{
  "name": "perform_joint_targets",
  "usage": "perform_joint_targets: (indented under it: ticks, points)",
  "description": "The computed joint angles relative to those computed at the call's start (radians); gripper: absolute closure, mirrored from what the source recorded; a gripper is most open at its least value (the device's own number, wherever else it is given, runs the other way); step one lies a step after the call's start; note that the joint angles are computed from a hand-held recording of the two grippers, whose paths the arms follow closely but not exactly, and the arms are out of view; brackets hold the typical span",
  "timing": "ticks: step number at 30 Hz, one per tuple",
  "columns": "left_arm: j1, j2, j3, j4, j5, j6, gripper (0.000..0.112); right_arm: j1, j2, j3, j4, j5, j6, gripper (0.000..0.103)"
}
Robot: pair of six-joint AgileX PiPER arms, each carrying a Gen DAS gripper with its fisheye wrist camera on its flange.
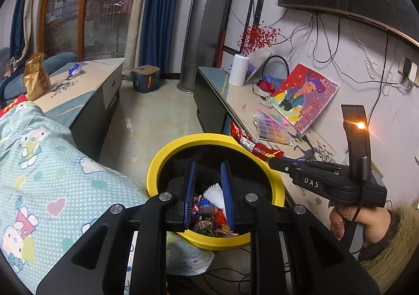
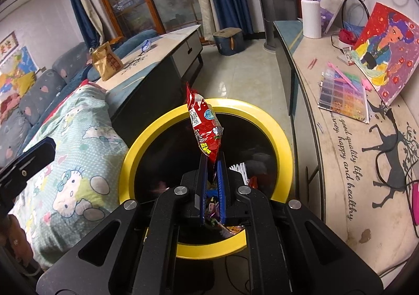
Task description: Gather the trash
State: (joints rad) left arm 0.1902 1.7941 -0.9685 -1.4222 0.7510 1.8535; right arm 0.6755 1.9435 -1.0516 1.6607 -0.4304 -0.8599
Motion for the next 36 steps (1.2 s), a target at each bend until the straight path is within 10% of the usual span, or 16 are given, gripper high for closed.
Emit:
perform_joint_targets:
  ticks: [13,28,36]
  points:
    - [-0.049,0.058,-0.037,0.027,-0.057,-0.042,0.092,-0.017,0.013,-0.004,-0.022,0.053,0.022,0.090]
    - [-0.075,0.097,-0.131,0.200,-0.095,-0.230,0.022,0.024,-0.051,0.053,-0.010,-0.037,0.055,0.035]
    - [-0.062,0.055,-0.107,0.204,-0.111,-0.224,0.016,0.064,-0.103,0.090,0.013,-0.126,0.068,0.018]
